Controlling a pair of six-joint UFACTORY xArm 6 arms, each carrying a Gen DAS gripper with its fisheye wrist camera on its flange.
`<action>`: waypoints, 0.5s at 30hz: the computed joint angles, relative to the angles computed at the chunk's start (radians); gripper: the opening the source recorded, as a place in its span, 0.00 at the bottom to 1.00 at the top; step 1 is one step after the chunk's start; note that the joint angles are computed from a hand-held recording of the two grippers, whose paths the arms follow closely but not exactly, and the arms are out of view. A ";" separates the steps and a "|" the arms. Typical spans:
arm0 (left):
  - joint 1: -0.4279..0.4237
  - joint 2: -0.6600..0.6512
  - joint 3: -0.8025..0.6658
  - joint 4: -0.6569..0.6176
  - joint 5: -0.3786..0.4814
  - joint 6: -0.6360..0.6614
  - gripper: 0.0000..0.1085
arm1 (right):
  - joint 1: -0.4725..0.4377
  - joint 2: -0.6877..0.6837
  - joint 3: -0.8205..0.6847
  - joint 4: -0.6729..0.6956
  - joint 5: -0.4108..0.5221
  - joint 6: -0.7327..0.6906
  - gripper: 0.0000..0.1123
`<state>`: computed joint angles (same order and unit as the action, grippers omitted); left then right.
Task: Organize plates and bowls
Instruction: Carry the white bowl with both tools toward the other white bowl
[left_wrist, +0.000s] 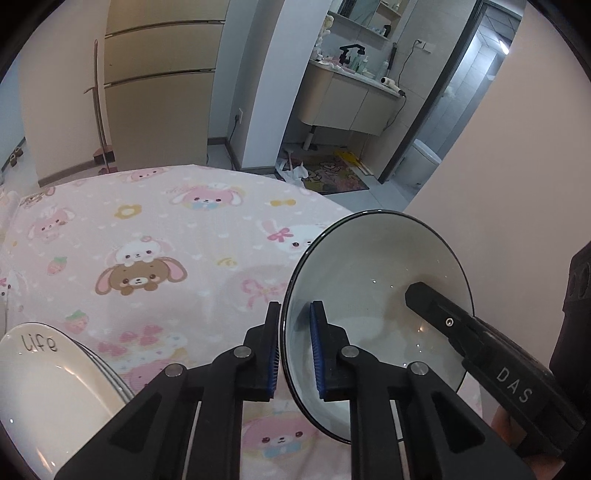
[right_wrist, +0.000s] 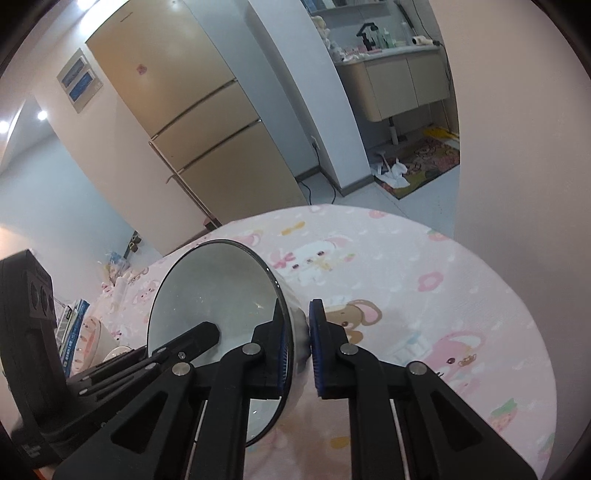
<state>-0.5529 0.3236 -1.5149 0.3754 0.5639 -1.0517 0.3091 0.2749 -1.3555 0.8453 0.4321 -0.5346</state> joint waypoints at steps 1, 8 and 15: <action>0.001 -0.011 0.005 0.003 0.007 -0.002 0.15 | 0.008 -0.008 0.008 -0.007 -0.012 0.005 0.10; -0.006 -0.124 0.104 0.079 0.030 -0.068 0.14 | 0.048 -0.071 0.063 -0.048 -0.037 0.034 0.10; -0.004 -0.282 0.267 0.149 0.022 -0.161 0.13 | 0.107 -0.146 0.116 -0.143 -0.055 0.098 0.10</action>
<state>-0.5572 0.0412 -1.2475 0.5242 0.5859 -1.2130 0.4164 0.1292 -1.2392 0.7024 0.3769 -0.4362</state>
